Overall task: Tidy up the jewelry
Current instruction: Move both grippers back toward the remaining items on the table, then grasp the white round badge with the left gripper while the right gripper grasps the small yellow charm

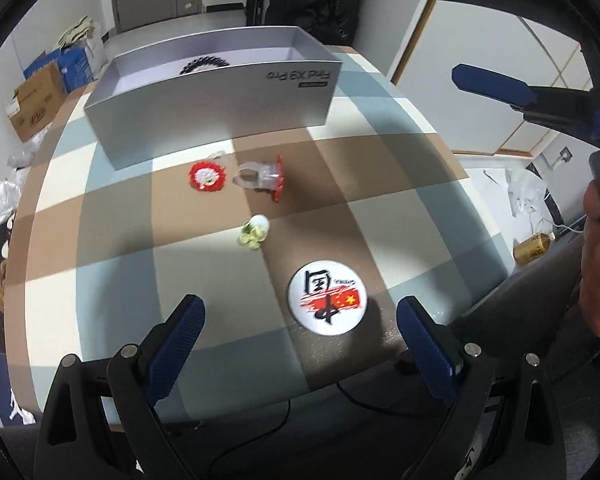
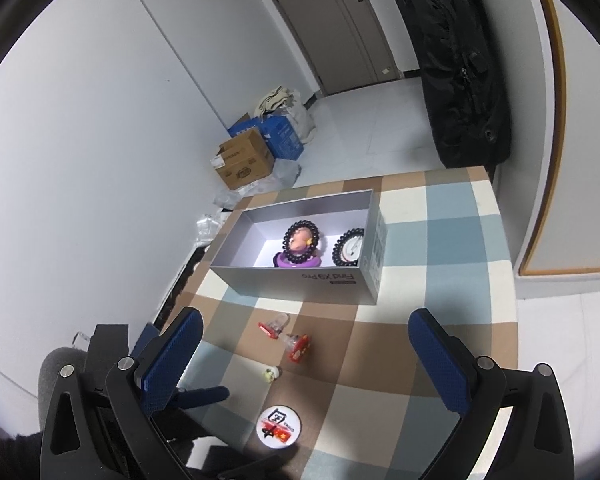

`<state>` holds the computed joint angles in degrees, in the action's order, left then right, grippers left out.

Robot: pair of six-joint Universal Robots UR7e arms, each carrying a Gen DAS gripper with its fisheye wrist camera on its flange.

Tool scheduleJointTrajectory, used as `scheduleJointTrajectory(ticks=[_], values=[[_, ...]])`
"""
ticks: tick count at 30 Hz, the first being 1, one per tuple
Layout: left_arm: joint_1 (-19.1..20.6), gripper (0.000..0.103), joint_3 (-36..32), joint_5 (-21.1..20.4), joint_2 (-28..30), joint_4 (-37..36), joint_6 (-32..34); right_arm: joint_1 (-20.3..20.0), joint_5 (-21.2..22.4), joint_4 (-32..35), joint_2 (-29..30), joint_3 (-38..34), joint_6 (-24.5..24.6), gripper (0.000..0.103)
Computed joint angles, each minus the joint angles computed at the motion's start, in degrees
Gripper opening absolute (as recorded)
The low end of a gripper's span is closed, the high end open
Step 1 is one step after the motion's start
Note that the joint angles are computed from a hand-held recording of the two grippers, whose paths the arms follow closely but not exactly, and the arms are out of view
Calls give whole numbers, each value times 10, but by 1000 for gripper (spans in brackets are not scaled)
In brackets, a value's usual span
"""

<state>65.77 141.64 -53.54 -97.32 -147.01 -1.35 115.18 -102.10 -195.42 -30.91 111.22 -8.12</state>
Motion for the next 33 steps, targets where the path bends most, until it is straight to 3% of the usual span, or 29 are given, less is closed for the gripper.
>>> scheduleJointTrajectory(ticks=[3,12,17,19,23,33], values=[[5,93,-1,-10,8,-9,5,-2,0,-3,-2,2,4,103],[-24,68,19,49,28,-36,20,-6,-3,-33,-16,22,10,103],[-31,66,23,62,36,-39,19,-7,-7,-42,-20,28,16,103],[-32,60,22,62,39,-43,21,-8,-4,-47,-21,30,19,103],[-37,37,22,54,29,-30,30,-8,-6,-43,-20,29,21,103],[-29,37,14,37,30,-24,25,-8,-18,-38,-19,28,28,103]])
